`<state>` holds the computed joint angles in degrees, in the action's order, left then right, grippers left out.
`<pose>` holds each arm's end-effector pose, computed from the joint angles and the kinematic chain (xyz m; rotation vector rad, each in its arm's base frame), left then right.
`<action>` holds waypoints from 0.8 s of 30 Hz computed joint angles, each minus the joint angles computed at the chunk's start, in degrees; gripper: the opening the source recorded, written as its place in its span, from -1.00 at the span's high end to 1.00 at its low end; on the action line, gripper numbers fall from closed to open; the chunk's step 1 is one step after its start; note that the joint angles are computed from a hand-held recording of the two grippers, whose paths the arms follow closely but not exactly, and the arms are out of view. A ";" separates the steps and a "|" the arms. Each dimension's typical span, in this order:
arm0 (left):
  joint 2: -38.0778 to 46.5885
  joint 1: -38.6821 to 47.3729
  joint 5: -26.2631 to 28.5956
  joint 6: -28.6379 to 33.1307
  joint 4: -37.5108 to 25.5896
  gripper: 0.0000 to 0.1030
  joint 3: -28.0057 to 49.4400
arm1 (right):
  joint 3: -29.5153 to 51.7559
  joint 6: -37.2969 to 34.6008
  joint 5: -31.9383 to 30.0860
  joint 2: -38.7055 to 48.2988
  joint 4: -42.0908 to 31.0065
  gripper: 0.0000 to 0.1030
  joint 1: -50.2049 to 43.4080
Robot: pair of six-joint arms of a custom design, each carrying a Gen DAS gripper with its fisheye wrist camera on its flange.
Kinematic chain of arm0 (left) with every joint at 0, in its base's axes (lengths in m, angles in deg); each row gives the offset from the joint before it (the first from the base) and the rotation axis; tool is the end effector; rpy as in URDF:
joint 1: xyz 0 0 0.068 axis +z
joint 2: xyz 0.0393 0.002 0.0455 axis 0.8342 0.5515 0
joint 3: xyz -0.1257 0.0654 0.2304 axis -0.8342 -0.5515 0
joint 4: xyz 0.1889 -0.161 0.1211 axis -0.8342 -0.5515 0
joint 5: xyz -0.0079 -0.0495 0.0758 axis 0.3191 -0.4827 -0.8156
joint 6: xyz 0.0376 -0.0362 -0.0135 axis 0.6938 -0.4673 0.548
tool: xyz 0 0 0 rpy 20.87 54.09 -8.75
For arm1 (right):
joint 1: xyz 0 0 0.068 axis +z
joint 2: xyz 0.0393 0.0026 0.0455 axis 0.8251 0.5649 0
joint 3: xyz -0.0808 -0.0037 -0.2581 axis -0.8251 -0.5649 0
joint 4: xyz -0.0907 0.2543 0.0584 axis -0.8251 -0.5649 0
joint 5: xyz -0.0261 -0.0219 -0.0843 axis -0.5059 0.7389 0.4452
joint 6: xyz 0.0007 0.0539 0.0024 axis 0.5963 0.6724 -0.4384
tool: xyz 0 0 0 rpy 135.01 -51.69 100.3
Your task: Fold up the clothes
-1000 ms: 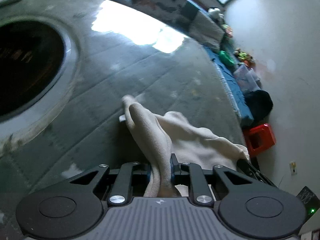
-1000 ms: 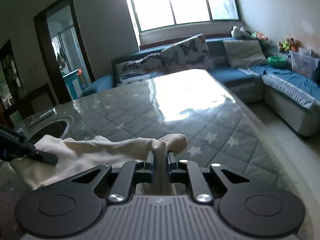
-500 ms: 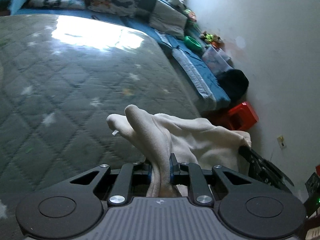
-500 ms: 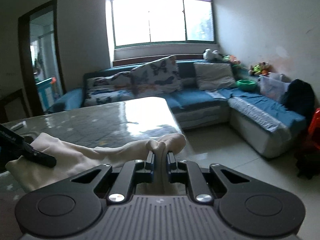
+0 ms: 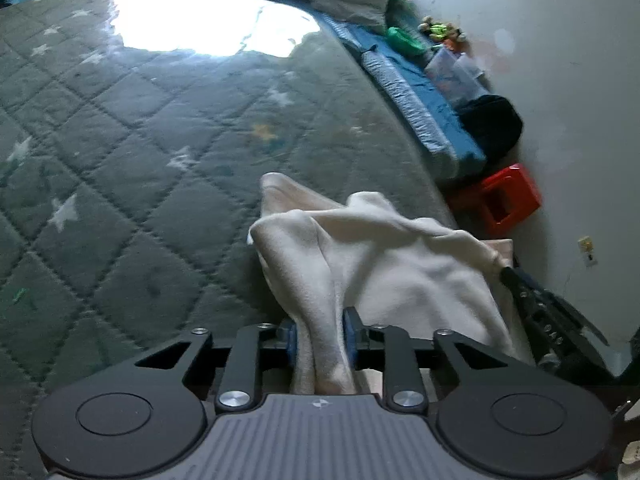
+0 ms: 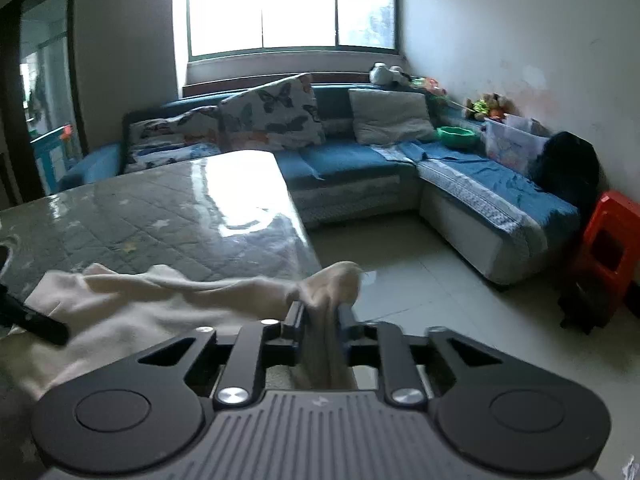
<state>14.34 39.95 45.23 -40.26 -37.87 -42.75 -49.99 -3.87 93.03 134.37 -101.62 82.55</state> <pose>0.2272 -0.0843 0.1417 0.2521 2.6328 -0.7838 0.1852 0.0728 0.1761 0.2822 2.1614 -0.1239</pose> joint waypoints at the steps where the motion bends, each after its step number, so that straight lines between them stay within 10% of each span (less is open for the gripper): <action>1: -0.04 0.39 -0.02 0.49 -0.31 0.39 0.07 | -0.04 0.32 0.86 0.09 -0.04 0.59 0.28; 5: -2.43 0.99 -3.94 1.30 -1.00 -0.03 0.13 | -0.75 -0.26 0.32 -1.27 1.07 0.57 0.42; 24: 6.83 -3.82 -12.20 1.27 5.86 -0.07 5.51 | 1.79 -2.57 -9.10 12.71 13.94 0.43 -1.95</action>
